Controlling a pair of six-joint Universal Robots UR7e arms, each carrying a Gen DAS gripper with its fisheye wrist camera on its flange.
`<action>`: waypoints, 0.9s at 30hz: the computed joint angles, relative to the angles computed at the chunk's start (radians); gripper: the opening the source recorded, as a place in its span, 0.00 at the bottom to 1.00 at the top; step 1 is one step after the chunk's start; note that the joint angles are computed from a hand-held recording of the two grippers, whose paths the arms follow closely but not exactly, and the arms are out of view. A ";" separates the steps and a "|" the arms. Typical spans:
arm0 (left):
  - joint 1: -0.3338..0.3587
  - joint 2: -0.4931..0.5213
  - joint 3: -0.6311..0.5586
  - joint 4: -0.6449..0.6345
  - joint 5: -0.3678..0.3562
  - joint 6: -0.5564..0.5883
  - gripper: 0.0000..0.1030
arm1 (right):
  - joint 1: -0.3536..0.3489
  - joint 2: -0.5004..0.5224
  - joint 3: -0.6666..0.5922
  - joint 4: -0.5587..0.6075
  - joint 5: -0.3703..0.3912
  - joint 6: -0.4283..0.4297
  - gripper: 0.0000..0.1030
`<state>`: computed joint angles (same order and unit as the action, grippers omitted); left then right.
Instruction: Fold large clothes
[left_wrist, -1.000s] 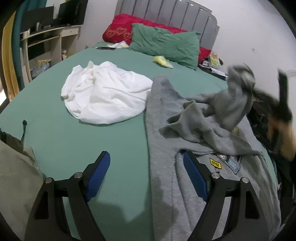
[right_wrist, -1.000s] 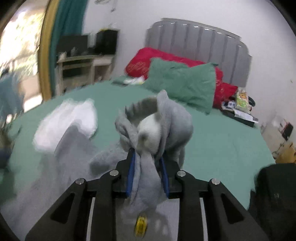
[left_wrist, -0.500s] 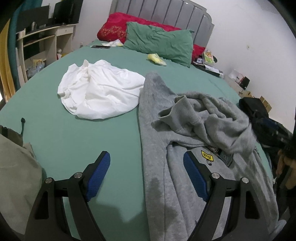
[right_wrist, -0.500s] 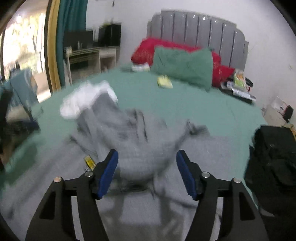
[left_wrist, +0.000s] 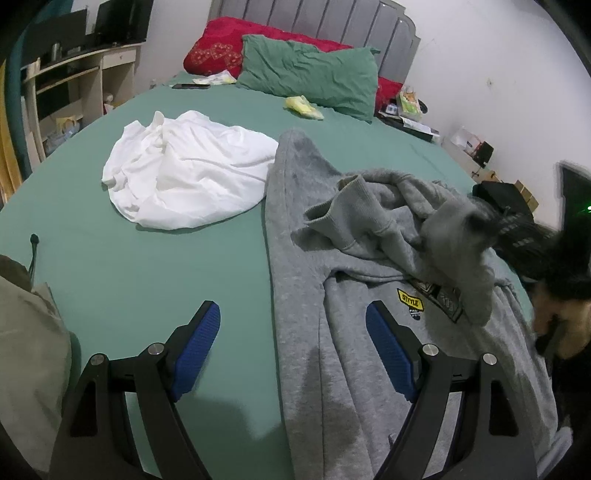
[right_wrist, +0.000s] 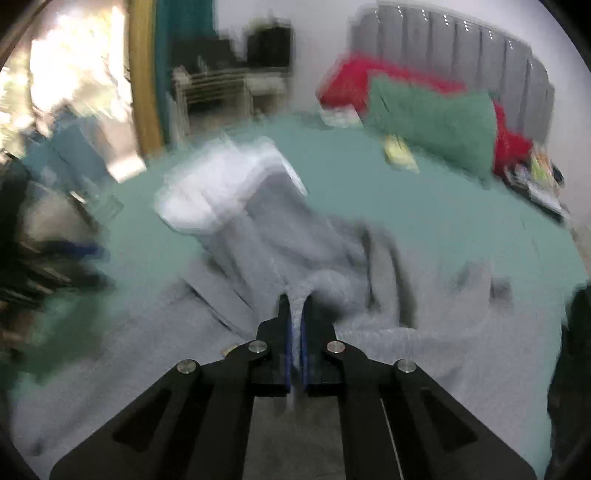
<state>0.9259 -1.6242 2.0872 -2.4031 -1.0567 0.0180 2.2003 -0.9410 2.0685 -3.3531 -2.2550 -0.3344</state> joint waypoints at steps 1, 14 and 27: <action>0.000 -0.001 -0.001 0.001 -0.003 -0.001 0.82 | 0.021 -0.017 0.002 0.019 0.002 -0.016 0.04; -0.032 -0.096 0.061 0.139 -0.090 -0.053 0.82 | 0.028 -0.080 0.186 0.284 -0.040 0.234 0.74; -0.192 -0.434 0.231 0.432 -0.032 -0.356 0.82 | 0.203 -0.649 0.483 0.828 -0.276 0.886 0.74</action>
